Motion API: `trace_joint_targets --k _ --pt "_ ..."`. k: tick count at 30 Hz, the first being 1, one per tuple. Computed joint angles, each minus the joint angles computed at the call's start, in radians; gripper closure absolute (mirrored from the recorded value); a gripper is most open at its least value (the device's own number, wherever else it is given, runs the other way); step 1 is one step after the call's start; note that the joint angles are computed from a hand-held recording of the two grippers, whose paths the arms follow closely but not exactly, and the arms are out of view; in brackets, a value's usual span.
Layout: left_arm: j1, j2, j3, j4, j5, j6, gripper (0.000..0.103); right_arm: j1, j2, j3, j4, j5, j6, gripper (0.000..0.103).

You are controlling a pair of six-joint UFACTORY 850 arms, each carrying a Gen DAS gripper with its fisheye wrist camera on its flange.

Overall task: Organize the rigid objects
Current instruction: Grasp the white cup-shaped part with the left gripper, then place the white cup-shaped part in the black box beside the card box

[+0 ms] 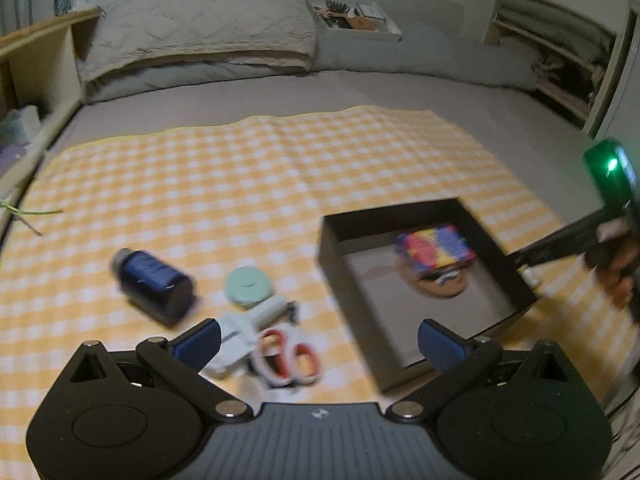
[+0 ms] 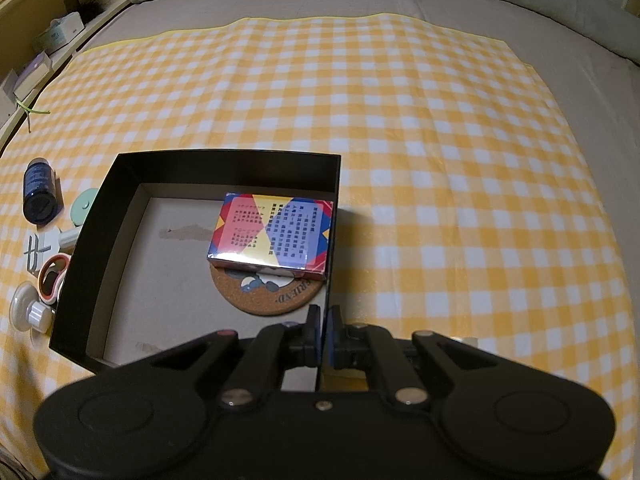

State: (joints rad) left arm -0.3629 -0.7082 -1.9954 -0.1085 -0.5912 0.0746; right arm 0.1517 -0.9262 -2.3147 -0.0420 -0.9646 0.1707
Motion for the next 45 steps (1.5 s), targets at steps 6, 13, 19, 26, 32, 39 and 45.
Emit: trace_joint_targets --k 6,13,19,26,32,39,45 --pt "0.033 0.008 0.048 0.007 -0.045 -0.006 0.0 -0.001 -0.001 -0.002 -0.001 -0.001 0.0 0.099" --pt "0.061 0.031 0.121 -0.124 -0.024 0.102 0.024 -0.002 0.001 0.003 -0.001 0.001 0.001 0.099" --pt "0.058 0.001 0.084 -0.208 -0.068 0.172 0.054 -0.001 0.002 0.006 -0.01 0.002 0.009 0.099" --pt "0.06 -0.044 0.029 -0.176 -0.116 0.125 0.075 -0.002 0.004 0.012 -0.005 0.008 0.006 0.099" --pt "0.073 -0.047 0.023 -0.165 -0.118 0.093 0.094 -0.001 0.009 0.021 -0.008 0.012 0.009 0.1" --pt "0.08 -0.001 0.037 -0.339 -0.047 0.22 0.094 0.0 0.01 0.022 -0.008 0.011 0.012 0.1" --pt "0.054 -0.019 -0.044 -0.505 -0.049 0.379 0.094 0.0 0.013 0.027 -0.009 0.015 0.017 0.1"
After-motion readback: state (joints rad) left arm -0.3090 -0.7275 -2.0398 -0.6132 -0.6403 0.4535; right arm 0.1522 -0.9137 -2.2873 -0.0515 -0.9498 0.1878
